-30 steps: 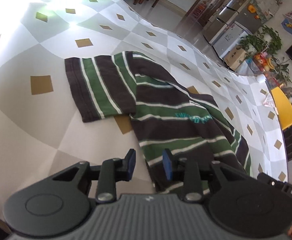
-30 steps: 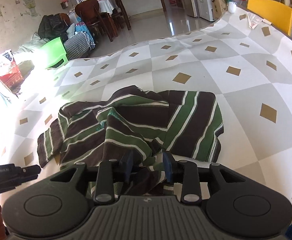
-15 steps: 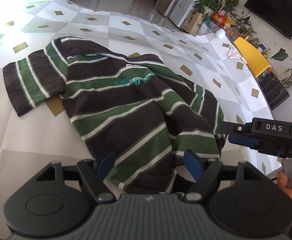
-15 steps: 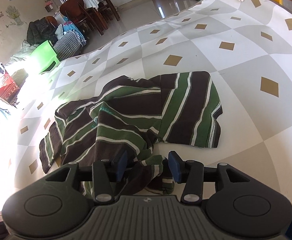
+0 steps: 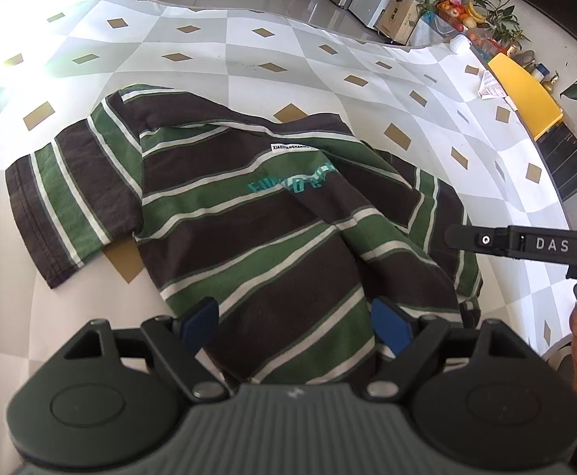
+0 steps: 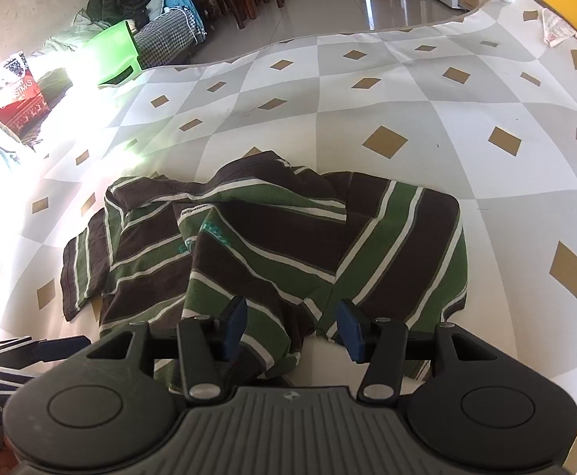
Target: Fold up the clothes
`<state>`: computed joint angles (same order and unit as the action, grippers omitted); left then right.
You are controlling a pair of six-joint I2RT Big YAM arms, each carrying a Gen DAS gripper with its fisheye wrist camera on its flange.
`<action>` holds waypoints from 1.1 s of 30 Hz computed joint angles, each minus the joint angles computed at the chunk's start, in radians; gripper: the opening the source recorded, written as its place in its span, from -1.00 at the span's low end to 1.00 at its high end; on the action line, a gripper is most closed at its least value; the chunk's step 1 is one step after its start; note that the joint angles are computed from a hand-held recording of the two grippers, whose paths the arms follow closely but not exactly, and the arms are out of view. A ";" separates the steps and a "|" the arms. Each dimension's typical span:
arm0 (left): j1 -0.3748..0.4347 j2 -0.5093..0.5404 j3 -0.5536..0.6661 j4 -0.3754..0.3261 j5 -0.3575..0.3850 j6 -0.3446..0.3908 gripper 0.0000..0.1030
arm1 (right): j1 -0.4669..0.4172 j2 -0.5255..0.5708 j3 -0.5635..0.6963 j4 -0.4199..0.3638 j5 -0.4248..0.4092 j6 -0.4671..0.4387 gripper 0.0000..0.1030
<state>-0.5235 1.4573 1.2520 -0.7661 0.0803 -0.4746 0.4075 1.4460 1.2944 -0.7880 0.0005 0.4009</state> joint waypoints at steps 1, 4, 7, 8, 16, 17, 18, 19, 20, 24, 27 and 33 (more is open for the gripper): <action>0.006 0.010 0.013 -0.014 0.002 0.003 0.66 | -0.008 0.014 0.016 -0.002 -0.010 -0.010 -0.03; 0.023 0.038 0.047 -0.042 0.004 0.026 0.66 | -0.029 0.051 0.055 -0.003 -0.026 -0.039 -0.02; 0.036 0.065 0.081 -0.068 -0.001 0.062 0.68 | -0.049 0.087 0.085 0.000 -0.046 -0.038 -0.02; 0.042 0.072 0.089 -0.073 0.004 0.066 0.69 | -0.056 0.099 0.095 0.002 -0.047 -0.032 -0.02; 0.084 0.131 0.146 -0.106 0.017 0.078 0.83 | -0.086 0.187 0.166 0.012 -0.022 -0.022 -0.01; 0.087 0.136 0.147 -0.103 0.014 0.080 0.84 | -0.088 0.197 0.174 0.014 -0.019 -0.025 -0.01; 0.090 0.141 0.149 -0.100 0.011 0.081 0.85 | -0.088 0.206 0.181 0.016 -0.014 -0.027 -0.01; 0.092 0.146 0.150 -0.097 0.008 0.082 0.85 | -0.088 0.215 0.189 0.017 -0.009 -0.029 -0.01; 0.095 0.152 0.152 -0.095 0.005 0.082 0.86 | -0.088 0.224 0.196 0.018 -0.003 -0.031 0.00; 0.107 0.185 0.177 -0.133 0.002 0.051 0.86 | -0.084 0.261 0.225 0.026 0.022 -0.050 0.04; 0.121 0.199 0.182 -0.140 0.029 0.012 0.86 | -0.076 0.290 0.253 0.026 0.031 -0.087 0.06; 0.134 0.211 0.187 -0.138 0.055 -0.025 0.89 | -0.060 0.346 0.305 0.027 0.067 -0.142 0.07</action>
<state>-0.3893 1.6680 1.4390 -0.9042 0.1350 -0.4994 0.3471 1.7916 1.5997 -0.7611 0.0672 0.2588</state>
